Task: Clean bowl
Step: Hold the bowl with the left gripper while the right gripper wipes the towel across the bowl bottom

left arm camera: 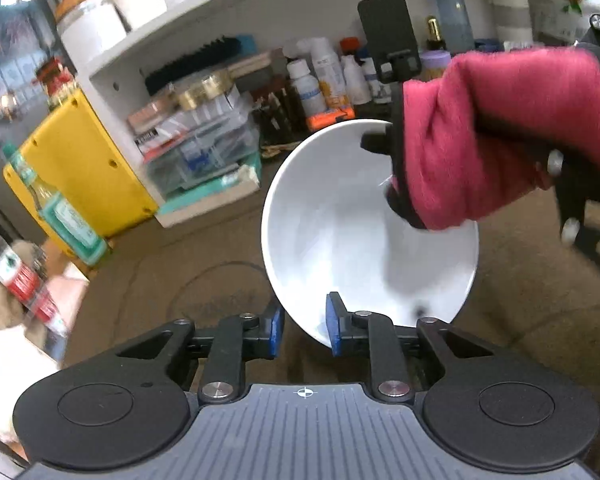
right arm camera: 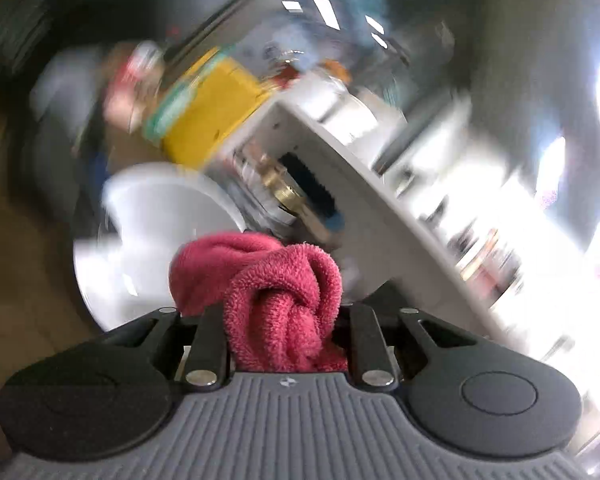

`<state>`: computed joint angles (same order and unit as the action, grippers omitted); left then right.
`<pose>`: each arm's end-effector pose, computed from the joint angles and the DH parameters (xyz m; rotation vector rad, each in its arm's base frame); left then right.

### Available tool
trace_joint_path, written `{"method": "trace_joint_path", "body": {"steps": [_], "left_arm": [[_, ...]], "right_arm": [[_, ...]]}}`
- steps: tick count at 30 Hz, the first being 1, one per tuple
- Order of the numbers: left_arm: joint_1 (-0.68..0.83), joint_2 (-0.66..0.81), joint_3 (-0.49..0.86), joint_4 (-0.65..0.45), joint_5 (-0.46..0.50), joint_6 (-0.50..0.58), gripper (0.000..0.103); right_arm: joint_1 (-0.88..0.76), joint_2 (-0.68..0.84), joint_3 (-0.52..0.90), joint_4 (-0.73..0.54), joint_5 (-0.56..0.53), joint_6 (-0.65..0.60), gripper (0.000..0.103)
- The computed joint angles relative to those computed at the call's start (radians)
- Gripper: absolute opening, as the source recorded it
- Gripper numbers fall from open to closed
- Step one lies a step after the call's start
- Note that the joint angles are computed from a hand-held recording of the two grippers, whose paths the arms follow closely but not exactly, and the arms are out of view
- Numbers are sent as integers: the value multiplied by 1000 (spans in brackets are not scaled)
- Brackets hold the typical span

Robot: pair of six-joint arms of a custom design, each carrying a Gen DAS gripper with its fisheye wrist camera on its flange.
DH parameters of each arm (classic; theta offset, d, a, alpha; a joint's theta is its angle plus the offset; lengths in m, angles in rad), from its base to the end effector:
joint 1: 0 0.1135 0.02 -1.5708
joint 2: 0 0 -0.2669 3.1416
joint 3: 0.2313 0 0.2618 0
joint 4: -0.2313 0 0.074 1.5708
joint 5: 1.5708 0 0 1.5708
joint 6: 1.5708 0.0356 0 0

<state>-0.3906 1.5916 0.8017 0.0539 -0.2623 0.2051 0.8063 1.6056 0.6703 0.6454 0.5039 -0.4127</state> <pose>0.3067 -0.1163 0.1688 0.5418 2.2195 0.2059 0.2406 0.2260 0.1807 -0.7453 1.6692 -0.1916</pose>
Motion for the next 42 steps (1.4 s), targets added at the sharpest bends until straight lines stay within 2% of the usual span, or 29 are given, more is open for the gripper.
{"method": "trace_joint_path", "body": {"steps": [2, 3, 8, 9, 10, 13, 16, 20, 21, 23, 25, 26, 28, 30, 32, 36, 38, 41, 42], "left_arm": [[15, -9, 32, -16, -1, 31, 23], [19, -1, 55, -26, -3, 44, 24], [-8, 111, 212, -62, -47, 215, 24], [-14, 119, 219, -64, -47, 228, 17], [-26, 132, 226, -68, -48, 245, 13], [-47, 123, 180, -26, -90, 248, 12], [-8, 69, 136, -70, -4, 160, 12], [31, -7, 62, -114, 122, 69, 21], [37, -8, 59, -122, 140, 51, 23], [47, 7, 46, -128, 180, -19, 24], [42, 13, 27, -91, 171, -70, 24], [39, 16, 19, -76, 166, -92, 24], [26, 10, 15, -68, 145, -92, 24], [15, 8, 22, -70, 124, -68, 23], [6, 16, 51, -84, 92, -24, 21], [-11, 43, 121, -101, 53, 75, 22], [-36, 86, 178, -102, 3, 142, 22], [-51, 157, 235, -111, -25, 170, 19], [-56, 163, 226, -95, -37, 172, 21]], "right_arm": [[-34, -34, 12, -88, -121, 114, 21], [-35, -18, 31, -119, -144, 131, 21], [-6, 100, 122, -207, -171, 144, 21], [-1, 108, 128, -214, -180, 152, 21], [7, 118, 129, -211, -175, 152, 21], [32, 143, 121, -177, -112, 127, 21], [37, 152, 124, -166, -52, 81, 21], [54, 209, 134, -60, 58, -135, 21], [66, 246, 129, 31, 111, -236, 21], [93, 329, 102, 341, 195, -488, 21], [102, 300, 88, 394, 188, -484, 21], [104, 267, 81, 360, 173, -434, 21], [98, 152, 70, 120, 91, -197, 21], [85, 66, 73, -68, -8, -4, 21], [21, 70, 108, -226, -157, 175, 21], [-16, 125, 137, -265, -197, 255, 21], [-13, 123, 136, -269, -192, 271, 21], [-1, 128, 122, -248, -167, 293, 21], [3, 132, 121, -240, -144, 288, 21]]}}
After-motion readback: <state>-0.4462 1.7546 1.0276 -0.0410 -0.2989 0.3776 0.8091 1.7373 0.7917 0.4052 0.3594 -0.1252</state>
